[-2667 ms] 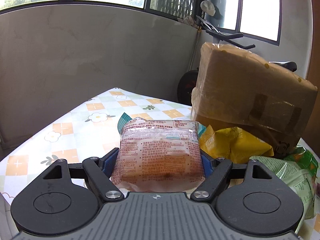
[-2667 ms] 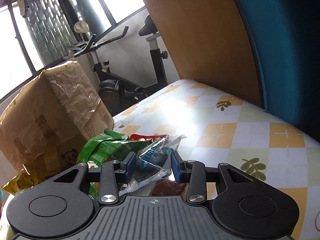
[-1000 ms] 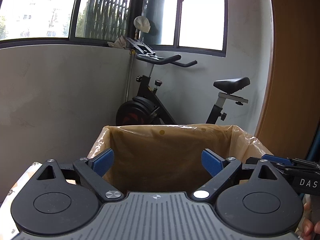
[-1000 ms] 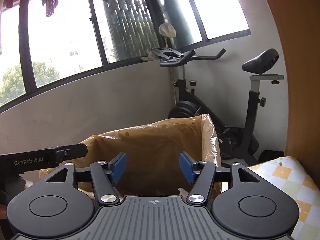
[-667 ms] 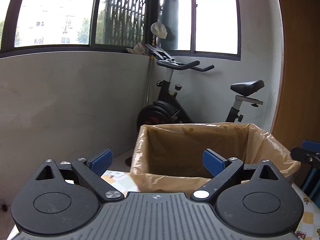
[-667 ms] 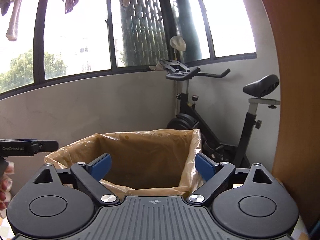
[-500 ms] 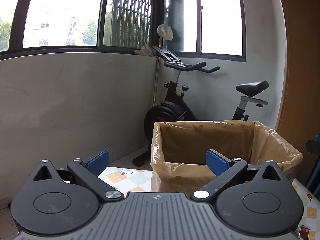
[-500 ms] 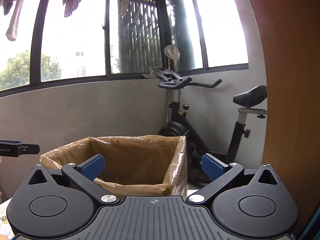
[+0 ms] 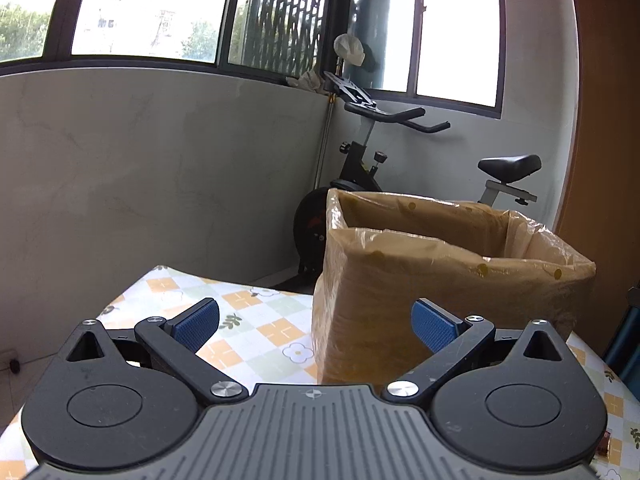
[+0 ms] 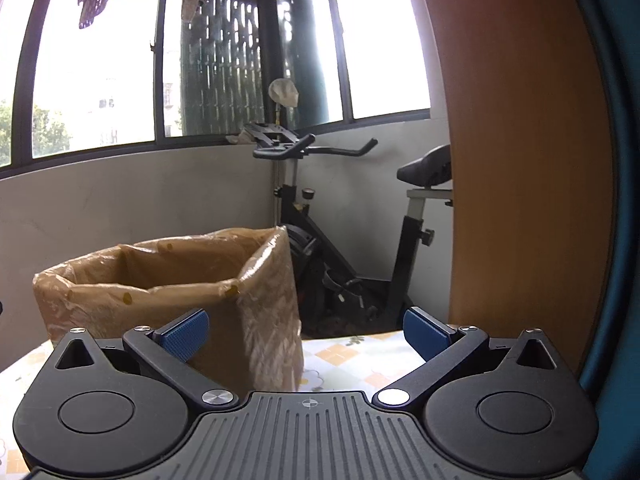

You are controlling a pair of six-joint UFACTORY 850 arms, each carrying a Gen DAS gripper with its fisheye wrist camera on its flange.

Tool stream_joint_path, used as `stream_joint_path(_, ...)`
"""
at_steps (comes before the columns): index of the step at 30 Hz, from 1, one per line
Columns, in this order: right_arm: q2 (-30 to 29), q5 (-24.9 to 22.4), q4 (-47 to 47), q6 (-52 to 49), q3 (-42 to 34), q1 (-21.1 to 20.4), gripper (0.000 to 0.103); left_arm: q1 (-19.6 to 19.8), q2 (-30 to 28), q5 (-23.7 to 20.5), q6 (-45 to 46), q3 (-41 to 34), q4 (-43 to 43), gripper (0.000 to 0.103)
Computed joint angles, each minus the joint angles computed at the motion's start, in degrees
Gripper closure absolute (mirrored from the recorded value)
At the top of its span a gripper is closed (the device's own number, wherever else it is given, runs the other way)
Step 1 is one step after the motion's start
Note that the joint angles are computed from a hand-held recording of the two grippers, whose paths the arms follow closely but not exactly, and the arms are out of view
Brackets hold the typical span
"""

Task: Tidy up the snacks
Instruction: 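Move both tools back from the box toward the snack pile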

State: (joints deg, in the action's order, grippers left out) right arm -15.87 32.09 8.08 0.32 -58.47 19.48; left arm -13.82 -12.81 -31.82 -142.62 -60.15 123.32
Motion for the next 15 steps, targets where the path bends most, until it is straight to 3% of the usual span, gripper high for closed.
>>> stream_joint_path(4,-0.2,-1.8,-1.0,0.3,1.7,-1.1,0.000,-0.4,-0.2,0.5,-0.9,1.4,0.9,0.000)
stream_joint_path(7,-1.0,-3.4,3.2,-5.1,2.9,-1.3,0.000,-0.4,-0.7,1.2,-4.3,2.1,2.9,0.000)
stream_joint_path(9,-1.7,-5.3,5.3,-7.9,3.1,-1.6,0.000,-0.4,-1.2,1.9,-4.5,2.0,2.6,0.000)
stream_joint_path(12,-2.3,-9.1,-0.4,-1.7,3.8,-2.8,0.000,-0.7,-1.9,2.8,-4.3,2.2,1.8,0.000)
stream_joint_path(15,-2.6,-13.0,3.2,-3.9,4.3,-2.8,0.000,-1.0,-2.0,3.1,-6.2,3.1,2.6,0.000)
